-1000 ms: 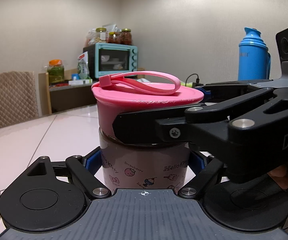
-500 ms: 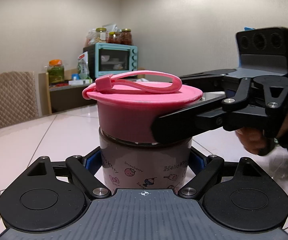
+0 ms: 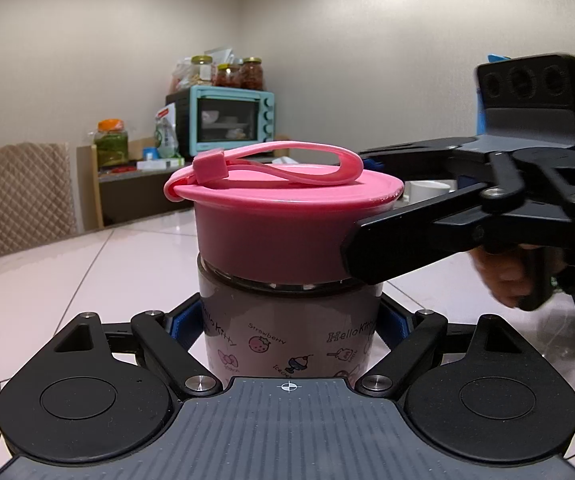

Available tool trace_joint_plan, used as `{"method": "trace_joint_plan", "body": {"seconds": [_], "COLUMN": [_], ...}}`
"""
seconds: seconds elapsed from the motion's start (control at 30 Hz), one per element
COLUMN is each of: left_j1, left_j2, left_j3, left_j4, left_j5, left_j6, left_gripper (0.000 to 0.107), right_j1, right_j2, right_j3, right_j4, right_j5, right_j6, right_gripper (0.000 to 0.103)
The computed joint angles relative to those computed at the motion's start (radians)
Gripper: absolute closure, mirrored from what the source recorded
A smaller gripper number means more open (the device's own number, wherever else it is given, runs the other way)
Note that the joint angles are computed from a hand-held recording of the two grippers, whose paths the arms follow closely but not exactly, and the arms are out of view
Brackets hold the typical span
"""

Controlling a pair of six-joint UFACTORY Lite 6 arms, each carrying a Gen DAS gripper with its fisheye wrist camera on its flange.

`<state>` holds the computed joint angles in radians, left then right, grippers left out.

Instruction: Unscrew bottle cap and pour

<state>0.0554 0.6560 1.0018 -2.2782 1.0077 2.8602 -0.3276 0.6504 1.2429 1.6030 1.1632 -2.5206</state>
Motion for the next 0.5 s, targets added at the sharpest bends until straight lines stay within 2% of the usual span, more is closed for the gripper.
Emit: {"method": "trace_joint_plan", "body": {"seconds": [0.13,0.27,0.4,0.5], "left_j1": [0.000,0.000,-0.001,0.001], "left_j2": [-0.002,-0.005,-0.008,-0.010], "left_j3": [-0.003,-0.006,-0.008,-0.011], "left_j4": [-0.001,-0.001,-0.001,0.001], "left_j5": [0.000,0.001,0.000,0.001], "left_j6": [0.001,0.001,0.000,0.000], "left_gripper": [0.017,0.017,0.017,0.017], "right_j1": [0.031,0.082,0.160,0.213], "right_j2": [-0.157,-0.281,-0.332,-0.335], "right_j3": [-0.224,-0.428,-0.539,-0.570], "right_j4": [0.191,0.407,0.610,0.722], "right_j5": [-0.102,-0.128,-0.142,-0.144], "right_j6": [-0.102,-0.247,-0.384,-0.414], "right_gripper": [0.005,0.004,0.004,0.004]}}
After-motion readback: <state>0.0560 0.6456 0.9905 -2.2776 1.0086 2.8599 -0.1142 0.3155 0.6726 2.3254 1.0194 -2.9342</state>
